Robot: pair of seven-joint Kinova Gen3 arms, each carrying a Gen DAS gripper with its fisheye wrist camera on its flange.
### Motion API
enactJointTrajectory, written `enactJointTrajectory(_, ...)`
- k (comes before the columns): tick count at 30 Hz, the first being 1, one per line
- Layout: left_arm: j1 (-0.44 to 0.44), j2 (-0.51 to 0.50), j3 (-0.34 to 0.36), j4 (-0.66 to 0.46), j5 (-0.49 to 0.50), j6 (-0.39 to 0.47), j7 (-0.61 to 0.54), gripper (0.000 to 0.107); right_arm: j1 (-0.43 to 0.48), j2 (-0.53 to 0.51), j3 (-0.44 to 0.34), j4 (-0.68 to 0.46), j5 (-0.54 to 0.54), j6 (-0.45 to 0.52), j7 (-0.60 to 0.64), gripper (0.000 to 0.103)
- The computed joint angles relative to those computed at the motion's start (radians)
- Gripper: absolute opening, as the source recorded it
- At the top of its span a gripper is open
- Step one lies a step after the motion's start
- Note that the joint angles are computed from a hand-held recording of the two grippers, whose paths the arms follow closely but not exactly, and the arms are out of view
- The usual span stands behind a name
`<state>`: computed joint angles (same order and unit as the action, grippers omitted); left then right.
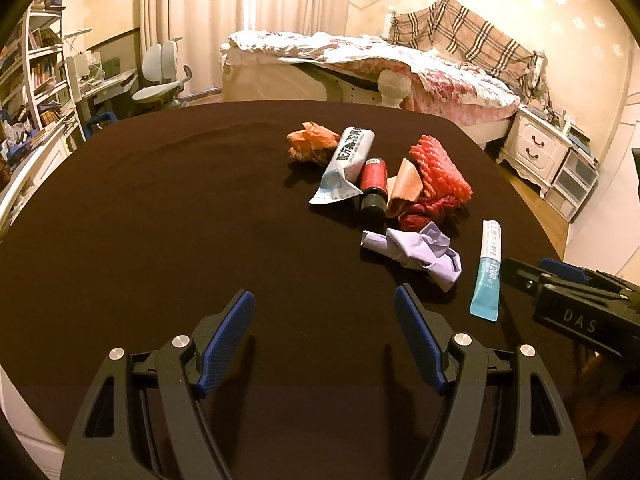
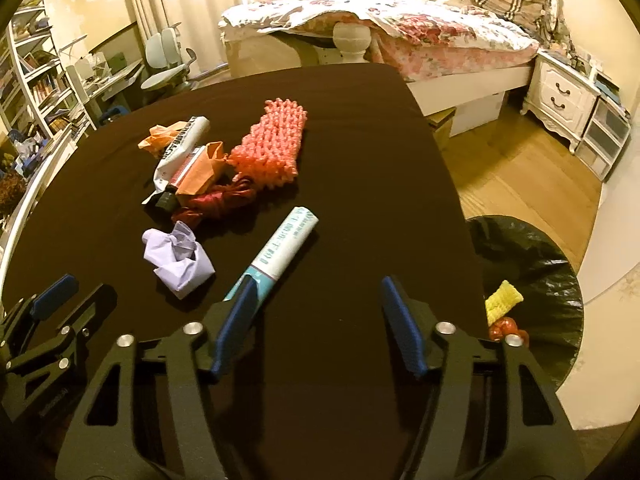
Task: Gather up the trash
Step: 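Bring both open grippers back over the table toward the blue-white tube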
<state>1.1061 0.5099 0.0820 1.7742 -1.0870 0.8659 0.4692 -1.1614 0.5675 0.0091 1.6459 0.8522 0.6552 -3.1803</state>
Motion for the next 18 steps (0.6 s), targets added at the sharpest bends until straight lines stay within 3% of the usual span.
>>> enactJointTrajectory(4,0.002,0.003,-0.001,-0.001,0.001,0.004,0.007,0.073,0.001,-0.015,0.010,0.016,0.010,-0.040,-0.039,0.061)
enactJointTrajectory(12,0.001,0.000,0.001,0.002,0.001,0.006,0.014,0.073,0.003,0.055,-0.012,-0.098,-0.041,0.044,0.082,0.060)
enactJointTrajectory(18,-0.001,0.000,0.002,0.004,-0.001,0.002,0.021,0.073,-0.029,0.043,0.012,-0.068,-0.027,0.078,0.077,0.056)
